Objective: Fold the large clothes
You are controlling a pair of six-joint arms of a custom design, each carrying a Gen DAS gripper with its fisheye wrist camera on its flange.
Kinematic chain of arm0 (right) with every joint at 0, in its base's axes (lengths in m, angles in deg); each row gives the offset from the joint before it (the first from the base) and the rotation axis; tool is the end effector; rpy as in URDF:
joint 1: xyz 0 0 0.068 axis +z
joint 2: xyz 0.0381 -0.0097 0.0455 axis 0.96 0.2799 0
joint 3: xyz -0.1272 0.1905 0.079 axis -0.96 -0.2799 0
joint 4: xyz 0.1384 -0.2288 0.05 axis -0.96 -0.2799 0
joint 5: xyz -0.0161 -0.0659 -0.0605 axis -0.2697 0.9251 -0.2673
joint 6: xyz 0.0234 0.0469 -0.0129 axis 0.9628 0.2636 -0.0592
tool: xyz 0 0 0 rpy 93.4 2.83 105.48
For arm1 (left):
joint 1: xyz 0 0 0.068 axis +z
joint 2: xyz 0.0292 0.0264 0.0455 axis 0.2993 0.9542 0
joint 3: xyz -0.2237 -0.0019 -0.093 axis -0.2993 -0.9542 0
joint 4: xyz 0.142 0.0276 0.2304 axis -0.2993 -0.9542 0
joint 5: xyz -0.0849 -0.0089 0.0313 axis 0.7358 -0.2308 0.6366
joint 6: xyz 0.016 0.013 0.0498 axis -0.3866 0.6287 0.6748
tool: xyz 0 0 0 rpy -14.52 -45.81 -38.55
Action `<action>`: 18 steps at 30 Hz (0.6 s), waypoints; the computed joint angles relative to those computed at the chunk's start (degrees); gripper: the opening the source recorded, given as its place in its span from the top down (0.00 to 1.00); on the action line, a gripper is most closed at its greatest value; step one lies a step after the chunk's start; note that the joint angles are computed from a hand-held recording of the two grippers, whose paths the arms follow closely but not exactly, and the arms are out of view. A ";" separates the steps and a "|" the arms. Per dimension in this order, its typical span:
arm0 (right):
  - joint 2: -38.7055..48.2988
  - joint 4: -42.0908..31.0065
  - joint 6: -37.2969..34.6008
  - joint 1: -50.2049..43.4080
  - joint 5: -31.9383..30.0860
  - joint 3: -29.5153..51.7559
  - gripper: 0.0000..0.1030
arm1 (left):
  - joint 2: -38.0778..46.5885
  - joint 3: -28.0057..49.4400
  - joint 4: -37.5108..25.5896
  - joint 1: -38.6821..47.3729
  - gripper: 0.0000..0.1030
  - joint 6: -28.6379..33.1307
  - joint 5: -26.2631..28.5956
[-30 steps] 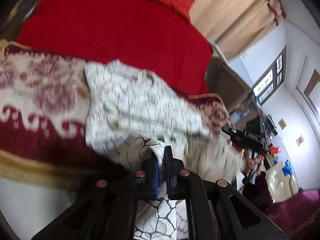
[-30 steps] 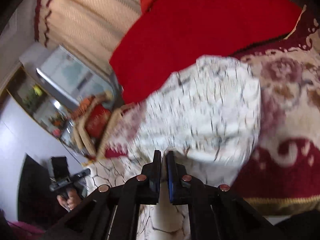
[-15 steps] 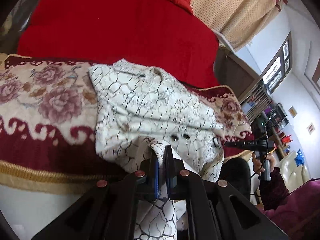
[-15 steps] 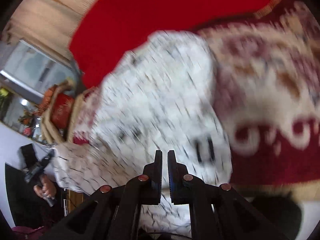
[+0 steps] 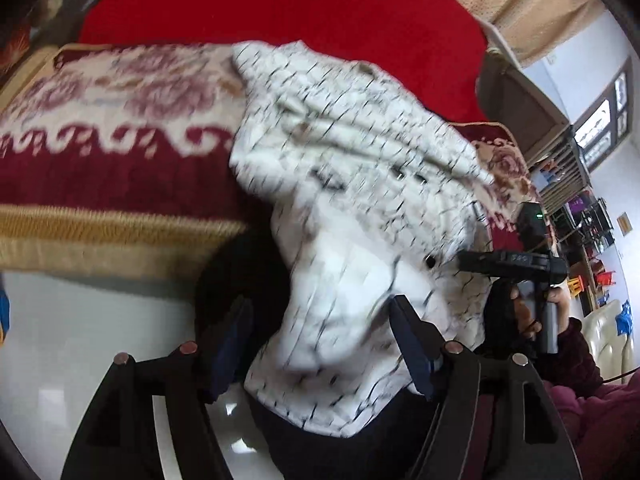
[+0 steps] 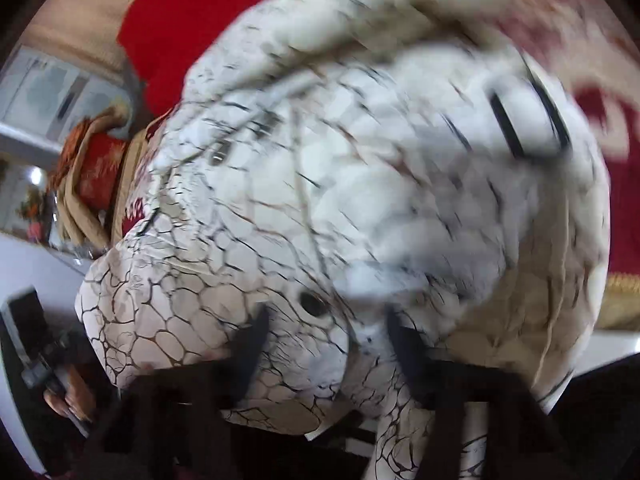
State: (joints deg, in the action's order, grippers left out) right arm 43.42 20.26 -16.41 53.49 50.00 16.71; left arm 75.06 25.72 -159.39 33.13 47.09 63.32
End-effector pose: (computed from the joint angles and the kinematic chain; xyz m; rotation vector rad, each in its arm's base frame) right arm 0.1809 -0.0441 0.1482 0.3232 2.7201 0.8376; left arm 0.1520 0.0220 0.2473 0.4173 2.6299 -0.6586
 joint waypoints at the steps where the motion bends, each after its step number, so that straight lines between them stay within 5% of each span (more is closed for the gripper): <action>1: -0.41 -0.68 -1.24 -2.47 0.06 -0.84 0.33 | -0.08 -0.99 -0.59 1.06 0.30 0.99 -0.60; 5: -5.69 -10.49 -15.85 -19.72 0.80 -0.44 0.31 | 1.32 -2.43 -4.15 7.28 0.30 7.34 2.61; 9: -8.55 -14.88 -23.84 -31.31 4.52 1.38 0.15 | 1.67 -1.34 -7.98 9.92 0.28 11.87 6.87; 13: -6.35 -5.39 -23.35 -29.59 8.57 -3.08 0.11 | -1.47 -2.72 -7.03 5.07 0.25 9.10 7.03; 18: 7.71 10.55 -18.99 -22.15 12.72 -6.07 0.12 | -3.64 -4.45 -7.39 5.22 0.25 9.53 9.14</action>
